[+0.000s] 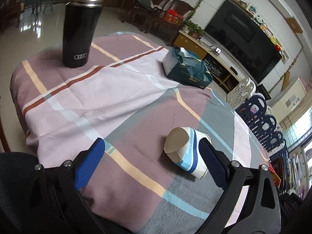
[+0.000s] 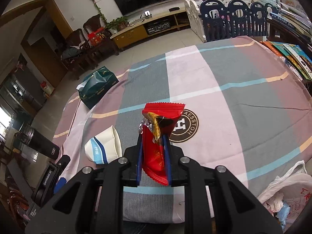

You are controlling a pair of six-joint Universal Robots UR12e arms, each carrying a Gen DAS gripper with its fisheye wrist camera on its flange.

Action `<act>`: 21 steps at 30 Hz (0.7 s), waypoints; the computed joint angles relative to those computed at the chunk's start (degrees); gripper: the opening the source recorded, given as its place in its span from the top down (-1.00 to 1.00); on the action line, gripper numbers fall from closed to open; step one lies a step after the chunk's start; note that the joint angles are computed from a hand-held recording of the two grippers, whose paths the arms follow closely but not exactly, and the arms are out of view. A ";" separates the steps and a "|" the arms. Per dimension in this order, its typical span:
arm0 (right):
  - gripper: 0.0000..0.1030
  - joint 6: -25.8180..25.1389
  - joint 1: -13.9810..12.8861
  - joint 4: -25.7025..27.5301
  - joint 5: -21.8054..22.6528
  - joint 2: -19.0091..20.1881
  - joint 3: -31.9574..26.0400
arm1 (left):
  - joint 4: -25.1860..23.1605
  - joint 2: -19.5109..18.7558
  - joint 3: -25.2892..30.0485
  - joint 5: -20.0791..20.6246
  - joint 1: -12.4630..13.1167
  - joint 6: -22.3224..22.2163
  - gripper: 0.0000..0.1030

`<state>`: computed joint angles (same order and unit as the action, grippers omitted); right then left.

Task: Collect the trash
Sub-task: 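Grasp the red snack bag with the right tool while the left tool grasps the paper cup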

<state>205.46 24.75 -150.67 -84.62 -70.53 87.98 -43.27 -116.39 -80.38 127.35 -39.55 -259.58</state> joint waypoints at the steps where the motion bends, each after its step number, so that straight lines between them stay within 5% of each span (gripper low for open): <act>1: 0.61 0.36 -0.35 -0.27 0.35 -0.45 0.74 | 1.89 -0.68 0.59 -0.24 0.02 3.41 -0.92; 4: 0.61 1.52 -1.16 -0.14 1.20 -1.35 2.24 | 3.27 -3.44 4.32 -0.79 0.22 13.03 -0.92; 9: 0.61 2.15 -1.76 1.09 1.76 -2.41 3.91 | -1.91 -6.83 9.85 -2.59 1.02 19.82 -0.93; 13: 0.61 2.38 -1.57 1.74 1.59 -2.39 4.08 | -6.84 -8.08 12.00 -6.95 1.87 22.34 -0.93; 21: 0.61 1.17 -0.43 3.17 2.30 -1.38 2.90 | -8.66 -8.09 11.49 -12.01 2.92 21.99 -0.93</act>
